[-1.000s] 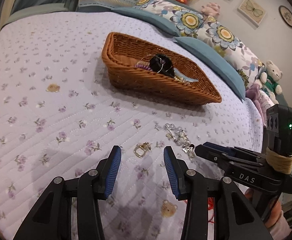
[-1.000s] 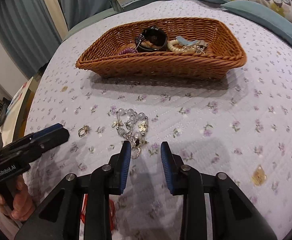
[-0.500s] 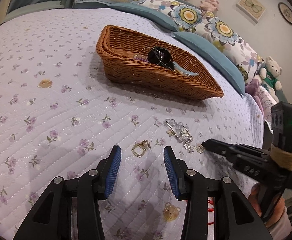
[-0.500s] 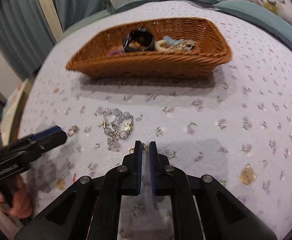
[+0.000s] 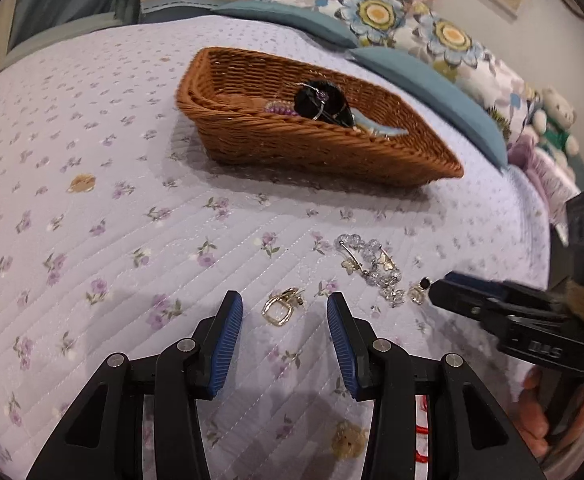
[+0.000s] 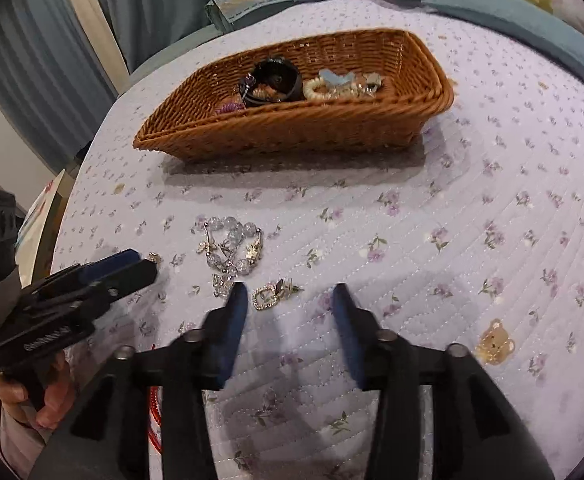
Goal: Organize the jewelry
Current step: 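Grasp the gold clasp charm with the left tool while the right tool grasps a black-tag chain, then carry the clasp and chain into the basket and open both tools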
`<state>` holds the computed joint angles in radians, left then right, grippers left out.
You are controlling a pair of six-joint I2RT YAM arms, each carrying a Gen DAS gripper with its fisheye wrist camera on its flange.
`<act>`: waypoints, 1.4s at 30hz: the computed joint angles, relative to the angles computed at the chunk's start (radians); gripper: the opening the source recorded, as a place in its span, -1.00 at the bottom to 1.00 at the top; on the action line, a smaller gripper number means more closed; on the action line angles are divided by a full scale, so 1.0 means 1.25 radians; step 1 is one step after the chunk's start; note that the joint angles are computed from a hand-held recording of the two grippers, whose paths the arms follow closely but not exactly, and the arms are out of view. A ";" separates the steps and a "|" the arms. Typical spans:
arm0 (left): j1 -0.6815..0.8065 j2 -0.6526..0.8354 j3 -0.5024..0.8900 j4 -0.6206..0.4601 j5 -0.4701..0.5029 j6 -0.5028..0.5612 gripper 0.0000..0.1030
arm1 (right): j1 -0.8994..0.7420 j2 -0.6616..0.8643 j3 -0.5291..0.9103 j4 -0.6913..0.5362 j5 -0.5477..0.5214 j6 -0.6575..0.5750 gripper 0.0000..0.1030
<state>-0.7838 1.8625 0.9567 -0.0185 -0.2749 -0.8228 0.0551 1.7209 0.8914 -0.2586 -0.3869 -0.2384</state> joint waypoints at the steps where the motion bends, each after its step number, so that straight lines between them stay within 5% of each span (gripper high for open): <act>1: -0.001 0.010 0.016 -0.014 -0.002 0.009 -0.12 | 0.008 0.001 0.001 -0.002 0.007 -0.006 -0.05; 9: 0.000 0.032 0.047 -0.040 -0.003 0.021 -0.13 | 0.100 0.036 0.011 0.034 0.136 -0.017 -0.06; 11: -0.004 0.040 0.063 -0.057 -0.011 0.027 -0.14 | 0.113 0.032 0.003 0.046 0.153 -0.022 -0.36; 15: -0.007 0.050 0.074 -0.064 -0.002 0.046 -0.72 | 0.119 0.019 -0.015 0.060 0.161 -0.031 -0.58; 31: -0.040 -0.089 -0.024 0.010 -0.055 0.038 -0.72 | 0.039 -0.131 -0.066 0.046 0.033 -0.023 -0.61; 42: -0.004 -0.143 0.148 -0.084 -0.110 0.183 -0.72 | 0.047 -0.106 0.181 -0.038 0.040 0.014 -0.61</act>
<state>-0.7887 1.6836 1.1418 -0.1235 -0.4120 -0.5937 0.1142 1.5878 1.1181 -0.3062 -0.3364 -0.2213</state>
